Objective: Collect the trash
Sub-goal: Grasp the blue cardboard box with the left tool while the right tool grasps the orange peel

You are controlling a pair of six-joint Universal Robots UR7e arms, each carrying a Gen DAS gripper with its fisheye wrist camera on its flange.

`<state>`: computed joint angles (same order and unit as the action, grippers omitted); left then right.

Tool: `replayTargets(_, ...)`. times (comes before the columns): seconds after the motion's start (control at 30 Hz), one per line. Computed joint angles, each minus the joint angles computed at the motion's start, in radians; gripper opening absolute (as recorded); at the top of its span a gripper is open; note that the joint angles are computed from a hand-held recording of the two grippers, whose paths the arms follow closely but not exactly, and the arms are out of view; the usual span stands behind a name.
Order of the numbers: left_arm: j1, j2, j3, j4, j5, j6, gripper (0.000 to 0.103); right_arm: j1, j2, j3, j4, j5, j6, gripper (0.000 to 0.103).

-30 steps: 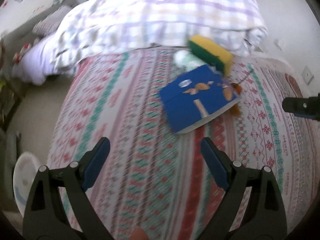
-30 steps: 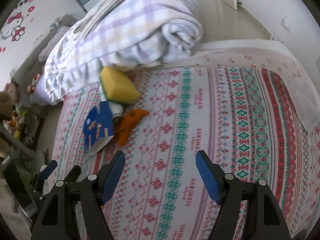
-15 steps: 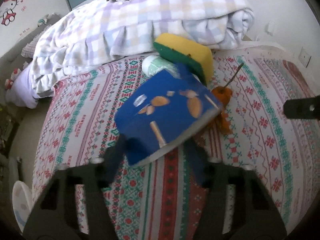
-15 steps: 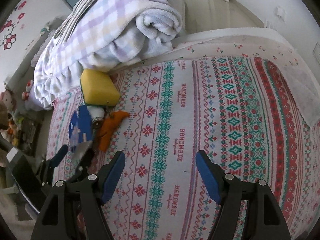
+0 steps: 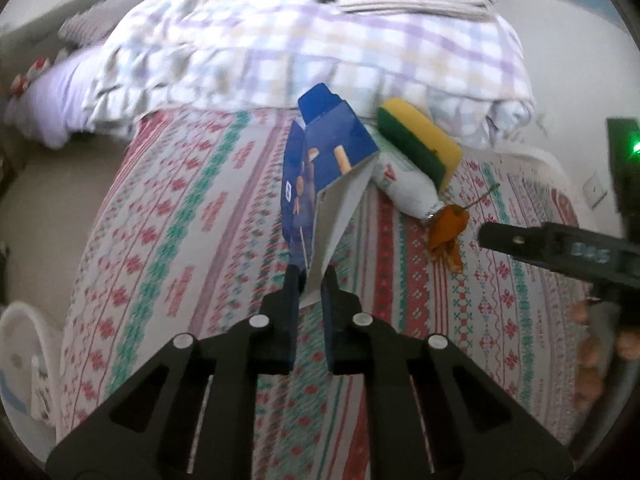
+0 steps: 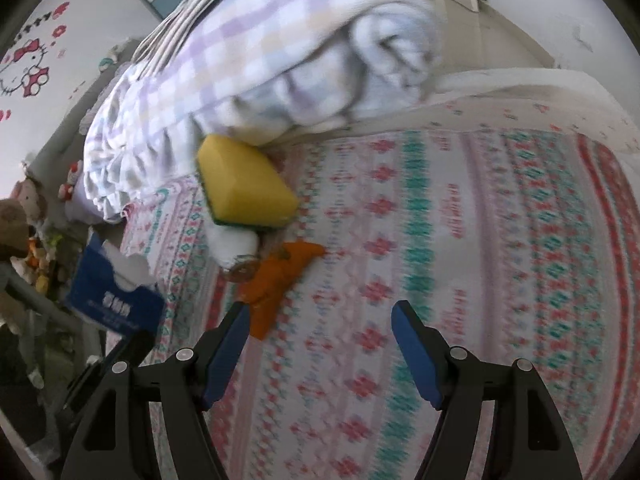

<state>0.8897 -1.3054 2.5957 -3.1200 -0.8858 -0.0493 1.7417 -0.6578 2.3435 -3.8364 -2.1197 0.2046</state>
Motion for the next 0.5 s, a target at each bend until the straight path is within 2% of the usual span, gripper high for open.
replayTargets(0.23,0.014,-0.148,0.020,0.144,0.001,-0.066,0.012,0.030,0.085,-0.105,0.021,-0.028,-0.056,0.069)
replayTargets(0.3,-0.009,-0.180,0.034,0.185,0.021,-0.080,0.012,0.059,0.122,-0.149,0.034,-0.105,-0.099,0.068)
replayTargets(0.33,-0.018,-0.199,0.039,0.213,0.023,-0.086,0.012,0.078,0.141,-0.179,0.060,-0.168,-0.117,0.067)
replayTargets(0.37,-0.029,-0.223,0.044,0.244,0.025,-0.090,0.012,0.097,0.156,-0.204,0.094,-0.233,-0.124,0.061)
replayTargets(0.43,-0.046,-0.261,0.055,0.282,0.030,-0.089,0.012,0.117,0.177,-0.237,0.133,-0.309,-0.132,0.048)
replayTargets(0.47,-0.049,-0.279,0.057,0.300,0.028,-0.090,0.012,0.123,0.184,-0.243,0.133,-0.330,-0.144,0.034)
replayTargets(0.5,-0.053,-0.300,0.059,0.322,0.024,-0.093,0.012,0.121,0.182,-0.236,0.119,-0.309,-0.164,0.022)
